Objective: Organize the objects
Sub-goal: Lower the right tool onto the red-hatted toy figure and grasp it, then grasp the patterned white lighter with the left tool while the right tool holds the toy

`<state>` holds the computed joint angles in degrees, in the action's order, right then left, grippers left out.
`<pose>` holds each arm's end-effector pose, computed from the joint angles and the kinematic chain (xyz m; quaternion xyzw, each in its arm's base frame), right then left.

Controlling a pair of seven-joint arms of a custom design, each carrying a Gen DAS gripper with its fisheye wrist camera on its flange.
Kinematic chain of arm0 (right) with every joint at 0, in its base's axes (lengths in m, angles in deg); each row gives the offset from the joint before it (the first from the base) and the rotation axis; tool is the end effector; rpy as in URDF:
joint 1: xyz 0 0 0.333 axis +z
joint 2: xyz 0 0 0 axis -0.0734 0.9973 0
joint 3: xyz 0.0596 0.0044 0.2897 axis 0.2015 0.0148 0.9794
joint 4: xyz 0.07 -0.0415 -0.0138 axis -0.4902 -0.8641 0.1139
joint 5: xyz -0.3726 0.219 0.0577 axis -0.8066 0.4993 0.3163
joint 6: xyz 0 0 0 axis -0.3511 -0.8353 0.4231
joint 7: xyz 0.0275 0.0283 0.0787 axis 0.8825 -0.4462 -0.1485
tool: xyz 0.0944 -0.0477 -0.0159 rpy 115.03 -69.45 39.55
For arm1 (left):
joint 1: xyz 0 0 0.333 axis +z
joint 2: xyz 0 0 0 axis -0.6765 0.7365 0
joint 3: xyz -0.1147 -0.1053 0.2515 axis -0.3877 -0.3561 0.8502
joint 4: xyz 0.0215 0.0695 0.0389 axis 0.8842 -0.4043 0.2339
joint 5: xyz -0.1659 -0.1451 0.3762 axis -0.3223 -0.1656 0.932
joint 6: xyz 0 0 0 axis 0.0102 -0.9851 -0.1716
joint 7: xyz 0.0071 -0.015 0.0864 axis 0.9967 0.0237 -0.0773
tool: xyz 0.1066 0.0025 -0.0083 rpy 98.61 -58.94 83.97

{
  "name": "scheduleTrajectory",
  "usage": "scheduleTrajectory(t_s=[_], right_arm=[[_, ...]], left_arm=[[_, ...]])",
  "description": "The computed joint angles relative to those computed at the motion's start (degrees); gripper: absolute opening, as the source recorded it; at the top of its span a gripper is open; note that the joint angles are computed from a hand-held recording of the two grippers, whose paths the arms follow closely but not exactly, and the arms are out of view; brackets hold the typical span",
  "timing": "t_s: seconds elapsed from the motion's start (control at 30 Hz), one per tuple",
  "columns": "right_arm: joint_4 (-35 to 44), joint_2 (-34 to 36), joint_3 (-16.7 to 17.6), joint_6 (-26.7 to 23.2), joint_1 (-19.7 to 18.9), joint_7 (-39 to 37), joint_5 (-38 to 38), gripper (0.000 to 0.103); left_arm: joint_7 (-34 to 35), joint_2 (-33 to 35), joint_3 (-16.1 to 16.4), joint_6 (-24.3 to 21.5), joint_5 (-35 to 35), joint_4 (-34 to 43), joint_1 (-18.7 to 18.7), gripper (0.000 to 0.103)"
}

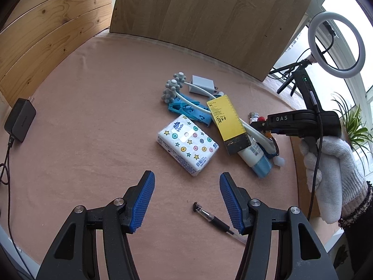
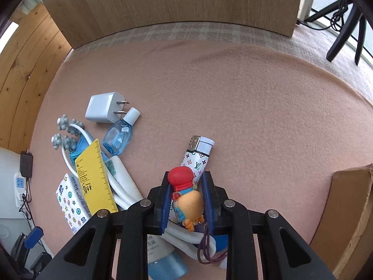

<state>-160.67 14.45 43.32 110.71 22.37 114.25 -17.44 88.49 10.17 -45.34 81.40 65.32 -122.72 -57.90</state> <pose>0.6225 0.4227 0.4512 -0.7136 0.6842 0.0201 0.1491 0.4337 -0.3040 0.4930 -0.7292 0.6201 -0.2800 0.0733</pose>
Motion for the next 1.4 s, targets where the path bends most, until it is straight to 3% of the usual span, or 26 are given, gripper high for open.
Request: scheduleTrajectory(t_s=[0.23, 0.4, 0.77, 1.07, 1.23, 1.4], right_arm=[[-18.3, -12.7, 1.8, 6.7, -1.0, 0.2, 5.8, 0.021], [-28.1, -19.3, 2.6, 12.5, 0.6, 0.8, 7.9, 0.021], [-36.2, -24.8, 4.0, 18.5, 5.0, -1.7, 12.0, 0.021], [-45.2, -31.9, 1.8, 22.8, 5.6, -1.4, 19.6, 0.023], [-49.1, -35.4, 1.3, 23.5, 5.4, 3.3, 16.7, 0.022], [-47.6, -36.2, 3.0, 19.0, 4.6, 11.1, 3.3, 0.023]], left_arm=[[2.2, 3.9, -0.1, 1.0, -0.4, 3.3, -1.3, 0.062], [2.8, 5.9, -0.3, 0.7, 0.1, 5.0, -2.2, 0.062], [5.7, 8.0, 0.2, -1.1, -0.5, 6.8, -3.7, 0.062], [9.4, 10.7, 0.2, -1.9, -1.9, 9.2, -5.3, 0.062], [11.4, 13.6, -0.1, -2.6, -2.8, 11.6, -6.6, 0.062], [11.8, 17.0, -0.6, -3.6, -2.2, 14.7, -7.9, 0.062]])
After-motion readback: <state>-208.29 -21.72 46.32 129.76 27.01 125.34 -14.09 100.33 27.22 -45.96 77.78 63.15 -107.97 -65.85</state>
